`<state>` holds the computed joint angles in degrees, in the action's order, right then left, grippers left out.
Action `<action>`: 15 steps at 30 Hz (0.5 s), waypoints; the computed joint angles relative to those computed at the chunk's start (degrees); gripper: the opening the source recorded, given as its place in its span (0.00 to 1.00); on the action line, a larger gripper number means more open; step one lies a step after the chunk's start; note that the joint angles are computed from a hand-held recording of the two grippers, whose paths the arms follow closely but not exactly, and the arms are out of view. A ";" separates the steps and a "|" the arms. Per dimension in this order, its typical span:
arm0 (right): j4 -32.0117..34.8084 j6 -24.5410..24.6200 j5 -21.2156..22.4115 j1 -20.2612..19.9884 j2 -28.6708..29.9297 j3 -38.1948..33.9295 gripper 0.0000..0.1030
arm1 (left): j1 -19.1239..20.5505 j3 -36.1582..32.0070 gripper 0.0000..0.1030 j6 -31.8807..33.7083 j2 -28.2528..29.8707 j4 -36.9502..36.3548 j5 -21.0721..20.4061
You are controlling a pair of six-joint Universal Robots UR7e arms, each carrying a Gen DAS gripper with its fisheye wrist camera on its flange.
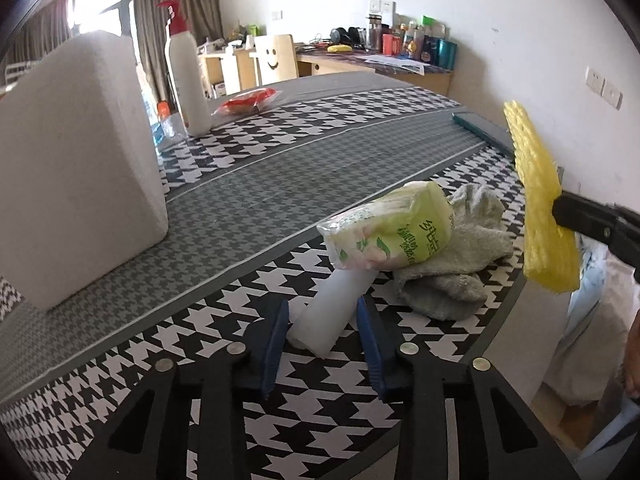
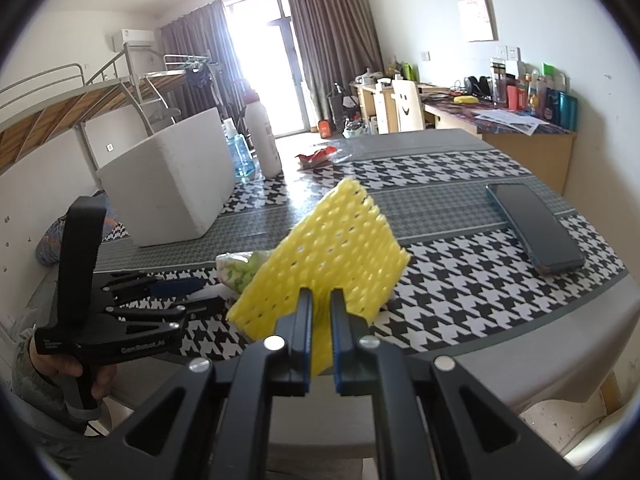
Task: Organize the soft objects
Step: 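Close the left tool on the white plastic bottle while the right tool holds the sleeve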
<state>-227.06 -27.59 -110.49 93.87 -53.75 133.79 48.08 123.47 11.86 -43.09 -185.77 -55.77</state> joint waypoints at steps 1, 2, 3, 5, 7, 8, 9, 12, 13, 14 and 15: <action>-0.08 0.02 0.02 0.01 0.03 0.01 0.10 | -0.29 0.08 0.30 -0.13 -0.15 0.62 0.26; -0.05 0.01 -0.03 0.03 0.05 -0.02 0.10 | -0.41 -0.06 0.28 -0.35 -0.16 1.14 0.44; -0.06 0.03 -0.01 0.05 0.08 0.00 0.10 | -0.43 -0.17 0.27 -0.54 -0.25 1.64 0.41; -0.09 -0.04 -0.06 0.12 0.05 0.04 0.10 | -0.40 -0.25 0.23 -0.85 -0.44 2.18 0.48; -0.26 -0.08 0.05 0.21 0.13 0.14 0.10 | -0.52 0.09 0.18 -0.37 -0.65 1.57 0.27; -0.34 -0.12 0.08 0.24 0.14 0.20 0.10 | -0.49 0.26 0.15 0.02 -0.65 0.94 0.09; -0.44 -0.13 0.00 0.31 0.22 0.20 0.10 | -0.56 0.56 0.11 0.50 -0.75 0.27 -0.05; -0.40 -0.13 0.01 0.39 0.23 0.17 0.10 | -0.60 1.85 0.10 2.02 -1.61 -1.62 -2.56; -0.49 -0.15 -0.12 0.56 0.32 0.14 0.10 | -1.07 2.65 0.10 2.98 -1.79 -3.23 -2.82; -0.52 -0.16 -0.11 0.68 0.37 0.14 0.10 | -1.60 3.32 0.10 4.01 -1.81 -5.00 -2.83; -0.60 -0.23 -0.16 0.80 0.41 0.14 0.10 | -2.03 3.97 0.10 4.91 -1.99 -6.45 -3.09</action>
